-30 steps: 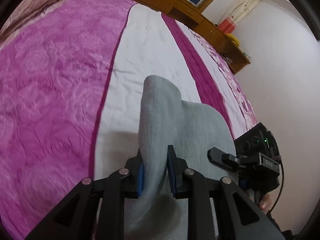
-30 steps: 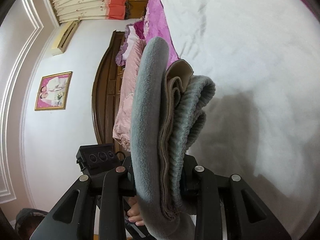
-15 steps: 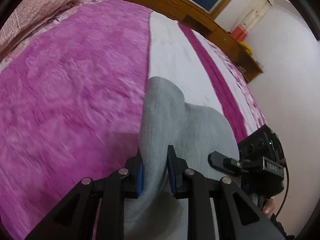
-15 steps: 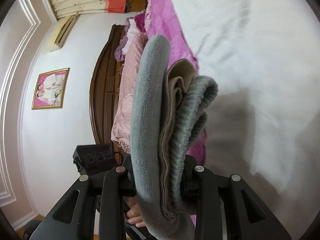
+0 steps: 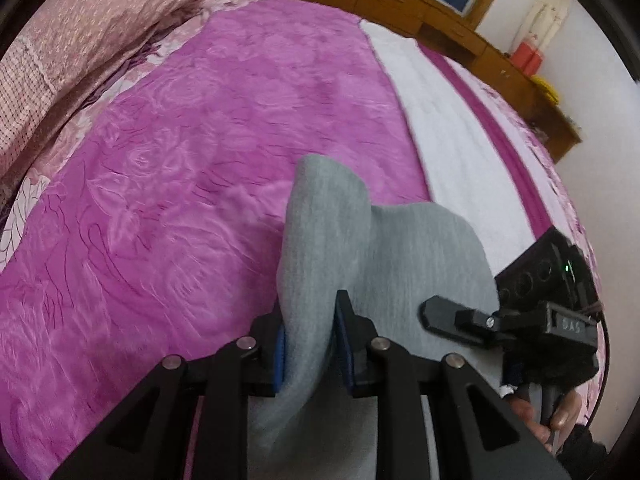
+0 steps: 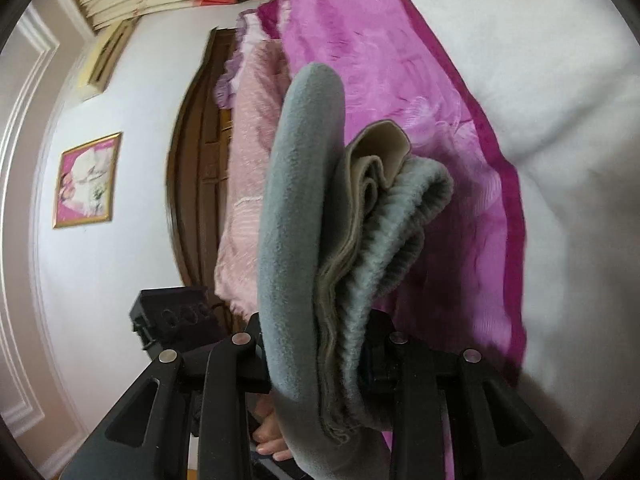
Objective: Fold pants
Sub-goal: 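Lift the folded pants bundle with both tools and carry it across the bed, then drop the folded pants near the pillows by opening both tools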
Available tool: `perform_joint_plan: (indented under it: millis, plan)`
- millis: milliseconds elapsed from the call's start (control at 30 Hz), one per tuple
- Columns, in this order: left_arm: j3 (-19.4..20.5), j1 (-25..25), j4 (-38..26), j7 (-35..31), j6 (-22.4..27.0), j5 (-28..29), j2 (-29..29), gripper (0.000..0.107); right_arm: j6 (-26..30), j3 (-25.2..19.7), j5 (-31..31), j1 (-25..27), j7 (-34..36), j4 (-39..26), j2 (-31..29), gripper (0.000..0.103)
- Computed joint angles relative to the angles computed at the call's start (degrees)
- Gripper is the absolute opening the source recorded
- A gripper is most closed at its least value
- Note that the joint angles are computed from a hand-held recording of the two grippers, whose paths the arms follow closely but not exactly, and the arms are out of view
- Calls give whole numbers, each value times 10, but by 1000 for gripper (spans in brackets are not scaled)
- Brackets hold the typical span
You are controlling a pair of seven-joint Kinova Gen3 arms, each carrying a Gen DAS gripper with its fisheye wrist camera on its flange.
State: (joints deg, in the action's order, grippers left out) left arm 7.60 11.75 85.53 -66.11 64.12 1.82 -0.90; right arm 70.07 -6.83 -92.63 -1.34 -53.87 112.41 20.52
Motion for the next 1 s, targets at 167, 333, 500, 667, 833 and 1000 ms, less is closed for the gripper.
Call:
perform_joint_plan:
  millis: [167, 333, 500, 667, 833, 1000]
  plan:
    - [-37, -37, 43, -61, -39, 89, 12, 25, -61, -57, 8, 13, -1, -25, 26, 22]
    - [8, -143, 104, -107, -89, 170, -10, 53, -83, -76, 43, 24, -37, -42, 23, 24]
    - [125, -266, 112, -40, -67, 132, -44, 69, -155, -177, 85, 111, -101, -30, -6, 34]
    - [238, -326, 70, 35, 36, 15, -102, 72, -189, -248, 178, 210, -209, -22, -91, 59]
    - [230, -209, 47, 125, 139, -73, -166, 72, -100, -164, 295, 188, -261, -40, -220, 63]
    - [299, -135, -1, 242, 227, -114, -201, 73, 16, -76, 411, 155, -234, -63, -352, 63]
